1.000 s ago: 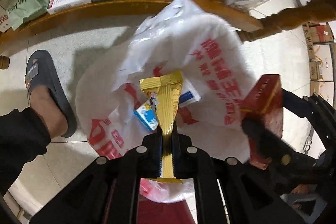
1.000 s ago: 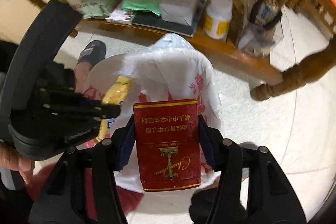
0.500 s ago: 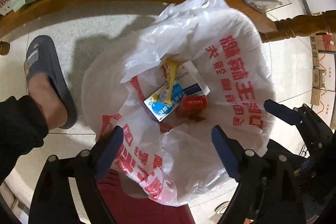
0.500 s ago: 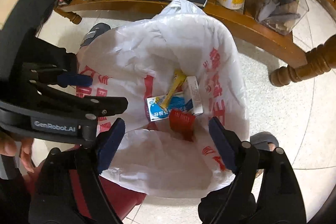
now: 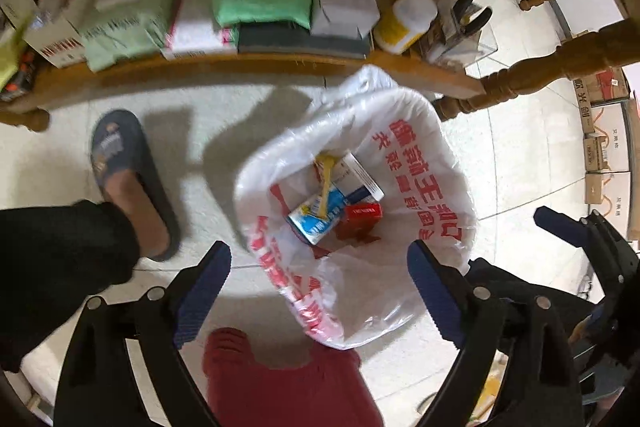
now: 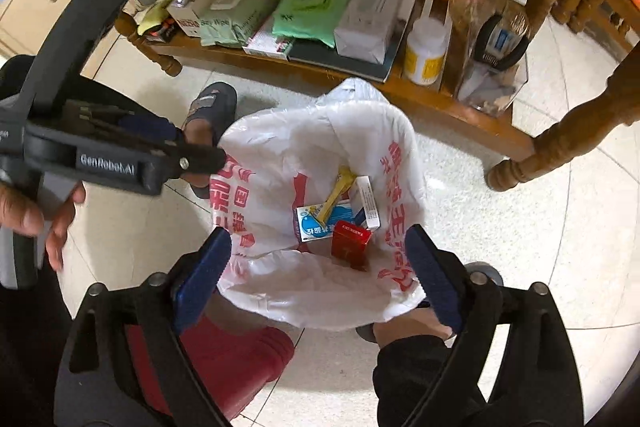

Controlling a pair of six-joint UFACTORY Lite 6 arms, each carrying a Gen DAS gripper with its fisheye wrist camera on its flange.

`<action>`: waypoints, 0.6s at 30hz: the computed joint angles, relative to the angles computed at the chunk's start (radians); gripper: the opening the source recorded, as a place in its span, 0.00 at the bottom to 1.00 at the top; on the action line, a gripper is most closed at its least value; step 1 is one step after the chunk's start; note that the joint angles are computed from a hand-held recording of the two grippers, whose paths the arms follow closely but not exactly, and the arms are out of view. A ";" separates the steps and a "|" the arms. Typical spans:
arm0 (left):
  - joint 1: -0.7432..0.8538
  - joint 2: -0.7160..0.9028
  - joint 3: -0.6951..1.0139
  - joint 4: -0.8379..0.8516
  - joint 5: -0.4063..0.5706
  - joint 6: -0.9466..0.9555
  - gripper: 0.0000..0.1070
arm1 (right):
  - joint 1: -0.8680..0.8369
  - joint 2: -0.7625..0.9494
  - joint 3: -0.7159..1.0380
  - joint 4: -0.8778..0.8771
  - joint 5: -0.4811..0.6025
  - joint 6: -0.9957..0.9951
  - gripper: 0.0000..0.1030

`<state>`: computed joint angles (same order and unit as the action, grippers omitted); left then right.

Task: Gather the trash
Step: 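Raise both tools back over the table toward the black box and tissue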

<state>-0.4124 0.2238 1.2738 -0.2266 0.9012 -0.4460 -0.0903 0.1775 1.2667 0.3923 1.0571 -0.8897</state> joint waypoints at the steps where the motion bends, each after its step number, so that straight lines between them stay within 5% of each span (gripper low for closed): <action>1: -0.002 -0.019 0.002 0.019 0.004 -0.011 0.82 | 0.001 -0.006 0.002 0.000 0.004 0.002 0.84; 10: -0.020 -0.171 0.026 0.161 0.068 -0.136 0.86 | -0.008 -0.076 0.083 -0.003 0.085 0.077 0.85; 18: -0.033 -0.193 0.280 0.275 0.216 -0.169 0.86 | 0.007 -0.100 0.341 -0.013 0.234 0.206 0.87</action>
<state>-0.4453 0.0308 1.5539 0.0485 1.1176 -0.6153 -0.0835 0.0771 1.6079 0.3792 1.2911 -0.6839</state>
